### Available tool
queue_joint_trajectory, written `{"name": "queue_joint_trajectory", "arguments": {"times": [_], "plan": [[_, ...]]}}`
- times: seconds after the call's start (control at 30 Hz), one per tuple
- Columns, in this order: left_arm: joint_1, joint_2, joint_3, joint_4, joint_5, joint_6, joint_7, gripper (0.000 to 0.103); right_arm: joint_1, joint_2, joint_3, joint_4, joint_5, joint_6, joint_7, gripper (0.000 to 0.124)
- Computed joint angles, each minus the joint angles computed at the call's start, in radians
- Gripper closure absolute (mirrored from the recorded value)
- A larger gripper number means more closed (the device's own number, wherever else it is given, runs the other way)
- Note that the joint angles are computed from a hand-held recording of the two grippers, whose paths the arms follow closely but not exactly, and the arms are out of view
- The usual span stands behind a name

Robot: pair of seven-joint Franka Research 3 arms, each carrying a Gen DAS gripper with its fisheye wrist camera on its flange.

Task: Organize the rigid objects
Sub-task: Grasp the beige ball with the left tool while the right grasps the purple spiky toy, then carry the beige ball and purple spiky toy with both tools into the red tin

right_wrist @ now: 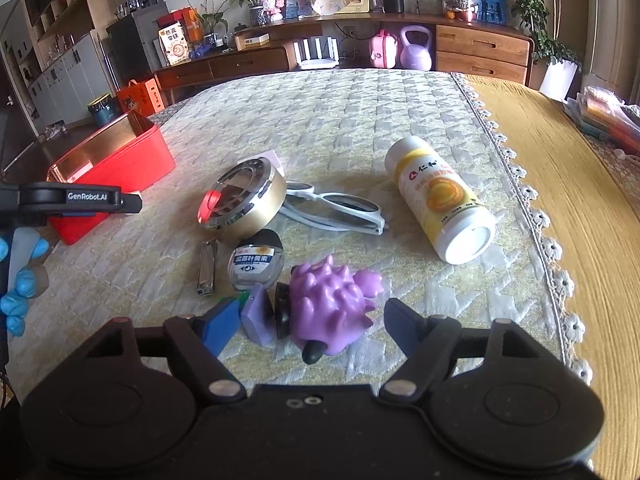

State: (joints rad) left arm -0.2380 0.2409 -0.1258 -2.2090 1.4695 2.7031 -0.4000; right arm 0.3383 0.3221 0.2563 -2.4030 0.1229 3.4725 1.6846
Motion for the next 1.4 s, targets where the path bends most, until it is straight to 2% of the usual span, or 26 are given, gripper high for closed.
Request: {"name": "queue_joint_trajectory", "arguments": {"times": [0.1,0.2,0.3,0.4,0.47,0.6,0.67,0.73,0.8,0.83,0.9,0.93,0.97,1.0,1.23,1.27,1.33,1.4], "plan": [[0.005,0.019,0.003,0.016,-0.037,0.001,0.018,0.042,-0.063,0.012,0.049,0.006,-0.046,0.003,0.043,0.050],[0.003,0.032,0.009,0.029,-0.062,0.005,0.029,0.050,-0.095,0.023,0.069,0.014,-0.078,0.008,0.077,0.050],[-0.001,0.039,0.015,0.035,-0.074,0.009,0.040,0.064,-0.084,0.027,0.057,0.019,-0.082,0.010,0.086,0.050],[-0.004,0.041,0.021,0.036,-0.082,0.009,0.047,0.072,-0.048,0.027,0.026,0.023,-0.061,0.009,0.071,0.050],[-0.006,0.040,0.024,0.035,-0.074,0.011,0.046,0.072,-0.008,0.026,-0.005,0.024,-0.026,0.013,0.051,0.046],[-0.003,0.034,0.027,0.027,-0.056,0.023,0.037,0.072,-0.016,0.030,0.001,0.024,-0.019,0.017,0.052,0.045],[0.000,0.031,0.027,0.023,-0.051,0.027,0.037,0.072,-0.005,0.032,-0.007,0.027,-0.001,0.015,0.050,0.040],[0.001,0.028,0.026,0.021,-0.048,0.028,0.036,0.072,-0.044,0.039,0.025,0.027,-0.022,0.016,0.075,0.041],[0.003,0.023,0.025,0.017,-0.039,0.031,0.034,0.072,-0.112,0.048,0.076,0.022,-0.097,0.033,0.142,0.049],[0.003,0.018,0.024,0.013,-0.033,0.030,0.034,0.072,-0.104,0.047,0.074,0.023,-0.072,0.032,0.130,0.050],[0.003,0.005,0.020,0.002,-0.024,0.029,0.037,0.072,-0.034,0.037,0.017,0.016,-0.025,0.052,0.113,0.055],[0.004,-0.002,0.016,-0.004,-0.028,0.029,0.047,0.072,-0.011,0.031,0.005,0.011,0.015,0.070,0.087,0.071],[0.006,-0.009,0.012,-0.010,-0.036,0.030,0.062,0.072,-0.024,0.021,0.010,0.008,-0.014,0.059,0.116,0.074],[0.007,-0.017,0.009,-0.017,-0.039,0.034,0.074,0.072,-0.033,0.012,0.016,0.006,-0.023,0.043,0.125,0.074],[0.014,-0.086,-0.011,-0.072,-0.008,0.049,0.086,0.072,0.110,-0.001,-0.083,0.011,0.096,0.023,0.014,0.073],[0.019,-0.101,-0.014,-0.083,-0.005,0.059,0.086,0.072,0.116,0.005,-0.085,0.017,0.116,0.019,-0.014,0.072],[0.029,-0.130,-0.019,-0.106,-0.003,0.076,0.087,0.072,0.060,0.020,-0.040,0.030,0.073,-0.005,0.011,0.074],[0.040,-0.162,-0.023,-0.129,0.000,0.092,0.090,0.072,0.065,0.032,-0.045,0.041,0.081,-0.027,0.003,0.071]]}}
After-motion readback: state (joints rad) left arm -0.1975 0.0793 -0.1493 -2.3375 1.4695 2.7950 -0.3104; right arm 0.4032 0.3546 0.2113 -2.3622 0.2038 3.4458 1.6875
